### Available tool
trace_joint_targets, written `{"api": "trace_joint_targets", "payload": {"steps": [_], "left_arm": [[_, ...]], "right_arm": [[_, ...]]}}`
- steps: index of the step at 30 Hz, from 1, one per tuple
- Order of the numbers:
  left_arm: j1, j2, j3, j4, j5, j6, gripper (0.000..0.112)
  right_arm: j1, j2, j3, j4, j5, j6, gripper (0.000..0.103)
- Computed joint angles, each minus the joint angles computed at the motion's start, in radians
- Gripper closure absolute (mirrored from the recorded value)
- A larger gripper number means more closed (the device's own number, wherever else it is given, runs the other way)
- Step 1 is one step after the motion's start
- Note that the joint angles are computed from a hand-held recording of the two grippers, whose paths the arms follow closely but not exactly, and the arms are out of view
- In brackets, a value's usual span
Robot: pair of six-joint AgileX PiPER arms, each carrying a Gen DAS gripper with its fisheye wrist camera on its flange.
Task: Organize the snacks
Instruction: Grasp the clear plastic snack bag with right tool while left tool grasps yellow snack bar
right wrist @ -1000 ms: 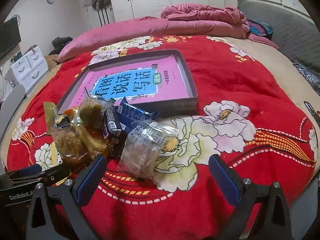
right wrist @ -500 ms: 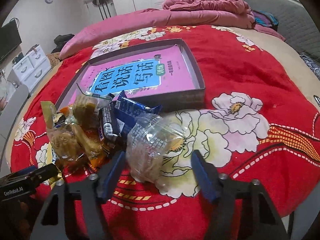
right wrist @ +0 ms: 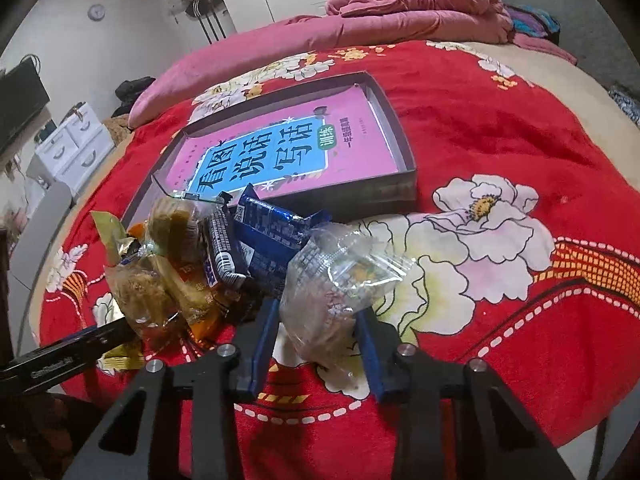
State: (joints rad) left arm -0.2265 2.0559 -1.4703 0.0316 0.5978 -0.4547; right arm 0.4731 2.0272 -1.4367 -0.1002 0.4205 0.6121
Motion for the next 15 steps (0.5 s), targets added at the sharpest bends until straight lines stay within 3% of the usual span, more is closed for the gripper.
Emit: {"api": "trace_joint_targets", "payload": {"steps": [4, 6, 8, 15], "left_arm": [[0.012, 0.012, -0.015, -0.044, -0.002, 0.035, 0.052], [0.029, 0.008, -0.003, -0.123, -0.018, 0.109, 0.074], [0.037, 0.009, 0.003, -0.155, -0.017, 0.132, 0.084], [0.075, -0.017, 0.052, -0.309, -0.041, 0.260, 0.093]], "right_arm": [[-0.010, -0.031, 0.039, 0.001, -0.047, 0.011, 0.064], [-0.013, -0.045, 0.053, -0.022, -0.061, 0.034, 0.064], [-0.013, -0.057, 0.061, -0.054, -0.068, 0.060, 0.064], [-0.013, -0.071, 0.057, -0.115, -0.072, 0.097, 0.064]]}}
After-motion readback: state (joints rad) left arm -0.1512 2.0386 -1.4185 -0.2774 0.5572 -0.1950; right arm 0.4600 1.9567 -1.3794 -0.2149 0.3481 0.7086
